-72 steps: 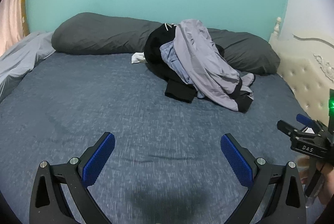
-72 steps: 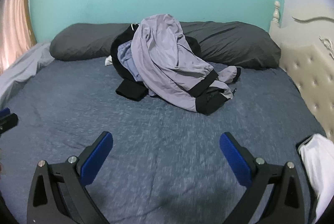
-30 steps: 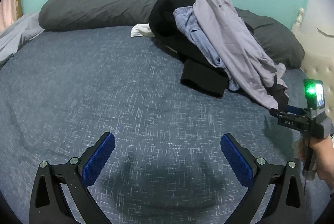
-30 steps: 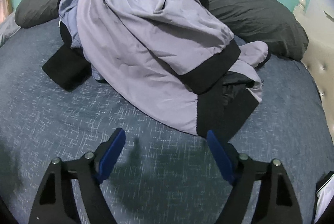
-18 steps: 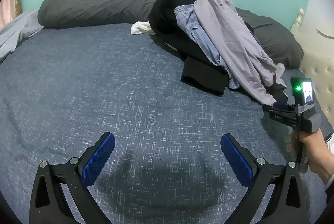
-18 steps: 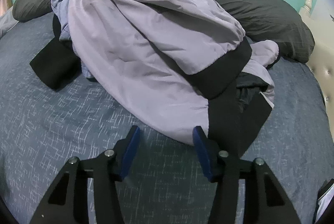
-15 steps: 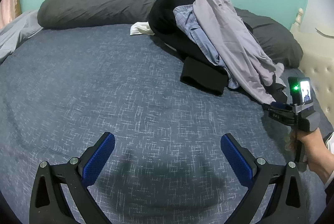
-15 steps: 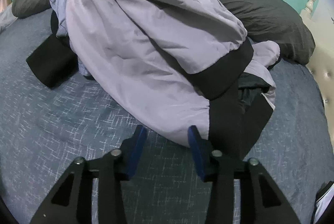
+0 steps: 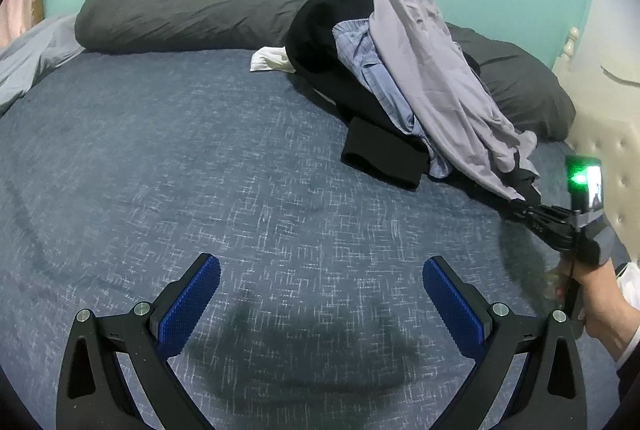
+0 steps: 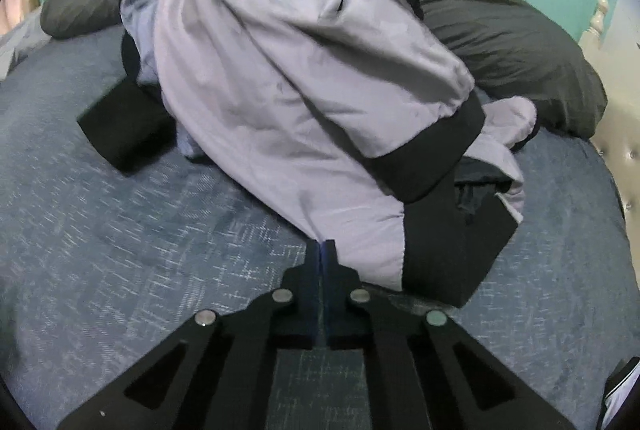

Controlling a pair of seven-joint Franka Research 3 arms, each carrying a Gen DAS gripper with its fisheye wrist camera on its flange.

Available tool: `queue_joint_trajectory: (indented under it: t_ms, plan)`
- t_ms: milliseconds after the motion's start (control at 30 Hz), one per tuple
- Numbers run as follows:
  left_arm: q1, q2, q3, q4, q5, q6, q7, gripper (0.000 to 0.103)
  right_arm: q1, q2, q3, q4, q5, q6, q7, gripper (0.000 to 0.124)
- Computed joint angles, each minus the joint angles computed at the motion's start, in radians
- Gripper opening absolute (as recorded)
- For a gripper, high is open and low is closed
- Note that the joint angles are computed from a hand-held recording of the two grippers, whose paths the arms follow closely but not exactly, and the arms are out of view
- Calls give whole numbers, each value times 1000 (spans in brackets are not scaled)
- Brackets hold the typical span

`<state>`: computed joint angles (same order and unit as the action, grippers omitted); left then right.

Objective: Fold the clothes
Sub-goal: 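Close the right gripper on the lavender-grey jacket's black cuff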

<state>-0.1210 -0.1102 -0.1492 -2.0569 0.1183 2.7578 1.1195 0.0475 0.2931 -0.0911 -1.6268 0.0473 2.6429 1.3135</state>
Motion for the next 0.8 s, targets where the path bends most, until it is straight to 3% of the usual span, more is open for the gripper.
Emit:
queue_joint_trajectory:
  t_ms: [267,333,400,467,533,600,800]
  plan:
    - [1,-48,1,-4,14,-36,-5,103,-13,-110,45,-90,111,-44,-135,0]
    - [2,-55,2,-6,16,-38,-7,103,-18,-93,41,-54,140,-93,-119,0]
    - [2,-55,5,-6,13,-41,-5,103,-2,-73,20,-38,82,-83,-47,1]
    - [2,-50,7,-4,9,-38,-1,103,6,-56,10,-24,44,-96,-14,11]
    - [4,-43,7,-4,11,-29,-2,103,9,-40,9,-17,16,-85,-12,38]
    - [3,-34,7,-5,9,-20,0,103,19,-20,2,-10,-18,-71,9,51]
    - [-2,-14,8,-20,-17,6,20,103,54,35,-37,23,-144,-34,102,52]
